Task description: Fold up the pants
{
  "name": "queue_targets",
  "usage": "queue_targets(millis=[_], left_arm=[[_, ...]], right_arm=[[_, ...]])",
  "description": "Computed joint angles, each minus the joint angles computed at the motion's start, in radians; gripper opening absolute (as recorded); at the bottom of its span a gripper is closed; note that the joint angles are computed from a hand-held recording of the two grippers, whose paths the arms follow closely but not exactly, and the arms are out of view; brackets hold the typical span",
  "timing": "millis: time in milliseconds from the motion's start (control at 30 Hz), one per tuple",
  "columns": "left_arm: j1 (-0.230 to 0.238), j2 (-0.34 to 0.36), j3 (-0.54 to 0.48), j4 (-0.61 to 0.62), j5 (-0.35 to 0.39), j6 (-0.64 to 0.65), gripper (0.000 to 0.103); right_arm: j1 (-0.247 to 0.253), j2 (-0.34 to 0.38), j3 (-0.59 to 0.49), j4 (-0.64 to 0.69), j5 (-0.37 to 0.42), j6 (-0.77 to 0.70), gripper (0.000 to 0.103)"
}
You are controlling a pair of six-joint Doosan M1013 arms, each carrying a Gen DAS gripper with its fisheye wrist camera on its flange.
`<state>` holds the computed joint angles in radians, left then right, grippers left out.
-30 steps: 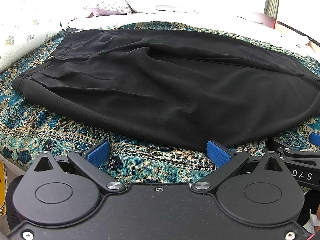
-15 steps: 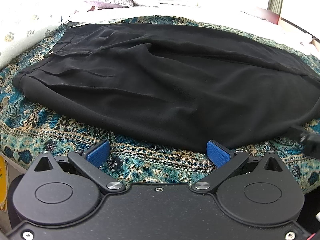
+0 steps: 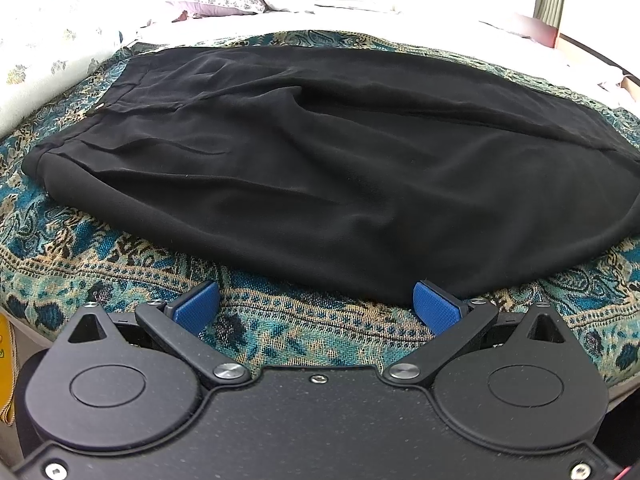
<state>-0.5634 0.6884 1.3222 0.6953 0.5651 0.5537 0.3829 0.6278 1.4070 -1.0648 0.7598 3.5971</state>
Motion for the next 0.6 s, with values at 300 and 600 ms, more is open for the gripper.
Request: queue_targets(millis=[300, 600], left_arm=[[-0.003, 0.008, -0.013, 0.013, 0.016, -0.021, 0.103], [-0.005, 0.021, -0.034, 0.031, 0.035, -0.051, 0.103]], right_arm=[[-0.074, -0.009, 0.037, 0.127, -0.032, 0.073, 0.035], [-0.092, 0.021, -0.010, 0.134, -0.008, 0.022, 0.050]])
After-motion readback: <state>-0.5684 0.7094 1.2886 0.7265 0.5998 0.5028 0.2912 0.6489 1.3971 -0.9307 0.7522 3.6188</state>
